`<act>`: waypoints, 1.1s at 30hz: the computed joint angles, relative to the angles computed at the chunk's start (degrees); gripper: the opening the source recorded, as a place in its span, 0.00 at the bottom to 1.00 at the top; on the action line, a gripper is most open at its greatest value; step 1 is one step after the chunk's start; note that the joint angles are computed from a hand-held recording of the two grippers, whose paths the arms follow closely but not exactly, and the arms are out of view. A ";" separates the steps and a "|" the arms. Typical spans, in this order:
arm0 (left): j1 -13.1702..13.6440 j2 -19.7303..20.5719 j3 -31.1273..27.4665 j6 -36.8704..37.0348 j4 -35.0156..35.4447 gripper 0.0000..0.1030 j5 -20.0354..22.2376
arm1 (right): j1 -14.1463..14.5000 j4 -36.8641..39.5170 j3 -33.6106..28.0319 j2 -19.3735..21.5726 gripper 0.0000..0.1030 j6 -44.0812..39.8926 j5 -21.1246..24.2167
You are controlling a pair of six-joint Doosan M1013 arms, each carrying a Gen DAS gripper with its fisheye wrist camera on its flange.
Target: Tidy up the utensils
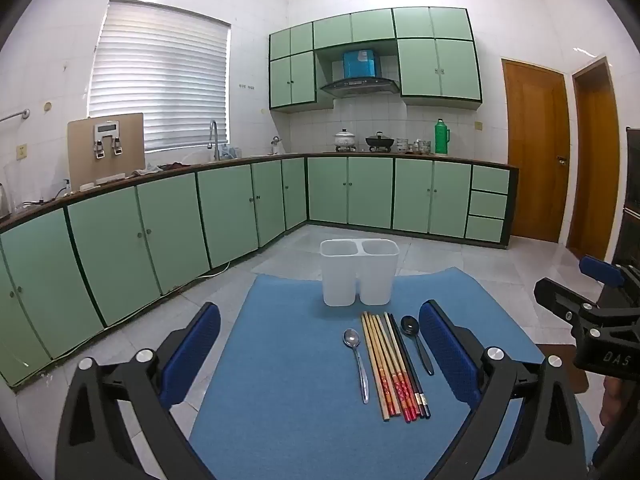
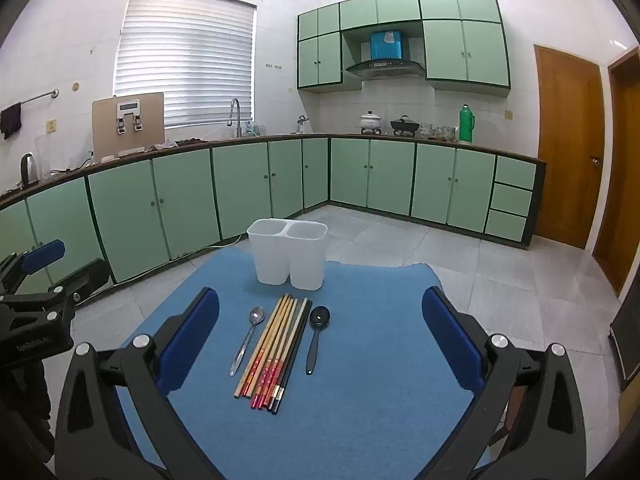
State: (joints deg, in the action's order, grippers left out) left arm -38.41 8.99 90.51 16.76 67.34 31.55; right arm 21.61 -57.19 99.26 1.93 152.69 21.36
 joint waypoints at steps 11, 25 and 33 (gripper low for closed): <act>0.25 0.16 -0.41 1.65 -1.47 0.94 -0.18 | 0.18 -1.60 0.33 0.22 0.95 1.30 0.03; 0.11 0.44 -0.47 1.16 -1.49 0.94 0.97 | -0.14 -0.75 0.31 0.47 0.95 1.06 -0.29; 0.25 0.74 -0.53 1.23 -1.75 0.94 0.98 | -0.13 -1.70 0.42 0.44 0.95 2.25 -0.57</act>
State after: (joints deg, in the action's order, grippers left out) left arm -38.16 9.73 89.97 17.99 65.59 32.53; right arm 21.48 -58.89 99.68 2.37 154.94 20.78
